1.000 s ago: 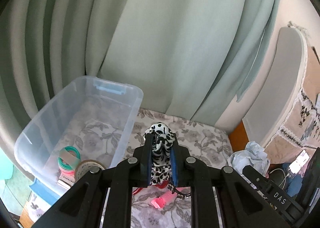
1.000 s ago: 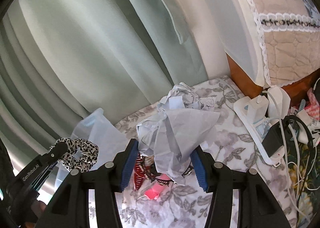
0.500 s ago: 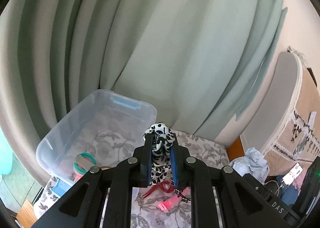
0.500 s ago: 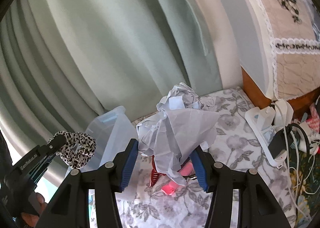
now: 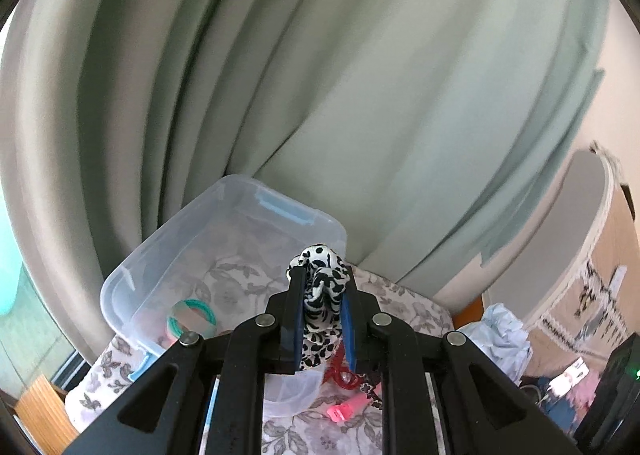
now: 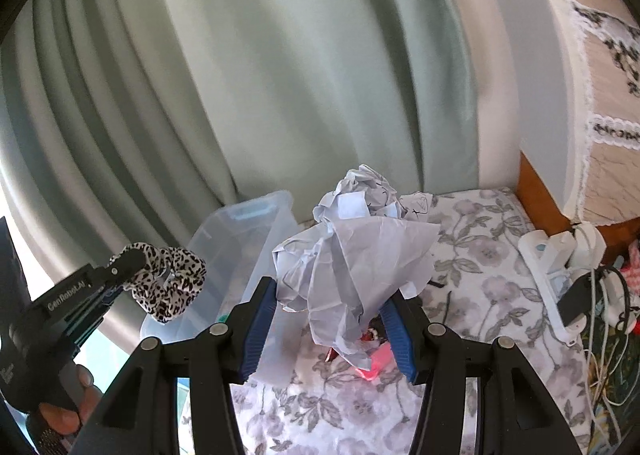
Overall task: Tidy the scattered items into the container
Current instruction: 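Carry the scrunchie and tissue into the clear box and open both tools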
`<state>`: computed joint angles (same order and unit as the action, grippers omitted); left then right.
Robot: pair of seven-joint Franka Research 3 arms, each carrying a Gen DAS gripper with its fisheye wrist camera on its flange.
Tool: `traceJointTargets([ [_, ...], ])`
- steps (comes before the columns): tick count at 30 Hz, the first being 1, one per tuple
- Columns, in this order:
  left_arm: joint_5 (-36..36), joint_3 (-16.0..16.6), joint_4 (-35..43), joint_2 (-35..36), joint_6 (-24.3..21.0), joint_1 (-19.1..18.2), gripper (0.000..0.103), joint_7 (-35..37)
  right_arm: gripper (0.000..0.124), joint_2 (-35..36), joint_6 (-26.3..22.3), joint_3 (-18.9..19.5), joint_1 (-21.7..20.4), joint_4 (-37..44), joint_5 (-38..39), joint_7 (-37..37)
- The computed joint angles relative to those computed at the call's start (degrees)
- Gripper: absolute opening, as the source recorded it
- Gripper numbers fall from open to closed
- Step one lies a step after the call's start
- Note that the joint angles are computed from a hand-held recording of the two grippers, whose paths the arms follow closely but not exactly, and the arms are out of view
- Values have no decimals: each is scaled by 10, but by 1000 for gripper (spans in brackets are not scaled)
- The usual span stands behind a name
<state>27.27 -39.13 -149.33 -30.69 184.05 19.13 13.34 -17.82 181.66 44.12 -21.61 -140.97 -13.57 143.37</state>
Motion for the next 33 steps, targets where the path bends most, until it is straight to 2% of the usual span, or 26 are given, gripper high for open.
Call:
traceJointTargets([
  [10, -40, 50, -47, 5, 38, -8, 16, 17, 56, 63, -58, 79, -50, 79, -118, 53],
  [16, -79, 74, -76, 6, 59, -14, 16, 45, 56, 136, -104, 116, -64, 142, -243, 116],
  [22, -116, 104, -90, 24, 76, -32, 16, 80, 56, 202, -143, 95, -17, 191, -335, 154],
  [29, -154, 116, -90, 50, 89, -47, 16, 121, 56, 264, -183, 48, 56, 237, -361, 142],
  [33, -168, 134, -85, 72, 93, -70, 16, 144, 56, 281, -196, 23, 91, 252, -354, 120],
])
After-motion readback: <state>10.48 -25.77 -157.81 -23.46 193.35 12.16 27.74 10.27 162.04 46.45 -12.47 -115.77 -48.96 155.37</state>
